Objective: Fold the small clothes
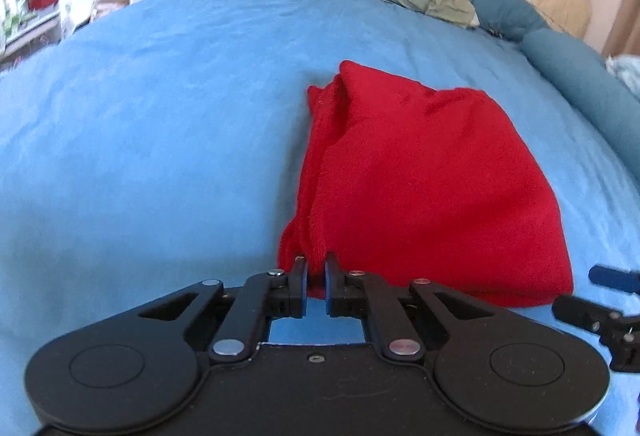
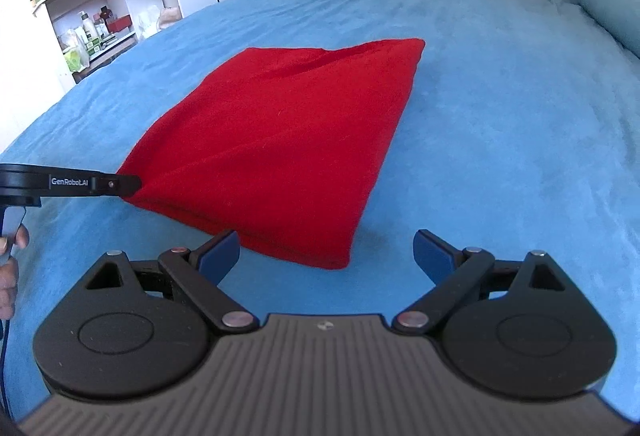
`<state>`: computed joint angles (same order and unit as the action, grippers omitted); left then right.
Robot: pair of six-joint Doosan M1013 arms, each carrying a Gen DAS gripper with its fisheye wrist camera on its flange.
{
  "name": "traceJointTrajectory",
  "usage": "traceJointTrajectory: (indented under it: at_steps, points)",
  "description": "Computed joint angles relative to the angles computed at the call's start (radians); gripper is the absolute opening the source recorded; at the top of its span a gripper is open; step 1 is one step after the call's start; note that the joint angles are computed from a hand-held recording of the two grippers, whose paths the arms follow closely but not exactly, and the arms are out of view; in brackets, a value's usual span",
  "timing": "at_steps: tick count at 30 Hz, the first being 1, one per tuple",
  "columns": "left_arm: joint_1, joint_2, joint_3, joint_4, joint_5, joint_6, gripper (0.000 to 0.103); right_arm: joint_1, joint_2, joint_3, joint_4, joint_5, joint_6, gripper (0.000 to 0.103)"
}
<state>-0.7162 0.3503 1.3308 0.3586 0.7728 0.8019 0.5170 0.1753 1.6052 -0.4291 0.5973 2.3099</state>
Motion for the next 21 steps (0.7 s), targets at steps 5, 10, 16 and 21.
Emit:
traceJointTrajectory:
  at_steps: [5,10,16,21]
  points:
    - [0.001,-0.021,-0.012,0.043,-0.020,0.033,0.086,-0.021,-0.011,-0.007,0.043,-0.012,-0.041,0.103]
    - [0.045,0.025,-0.107,-0.047,-0.012,0.186,0.103,-0.083,0.010,-0.073,0.256,0.001,-0.160,0.103]
    - [0.143,0.168,-0.299,-0.473,0.124,0.469,0.101,-0.182,0.098,-0.179,0.566,0.081,-0.209,0.103]
    - [0.160,0.244,-0.393,-0.540,0.185,0.494,0.090,-0.213,0.132,-0.180,0.690,0.033,-0.224,0.103]
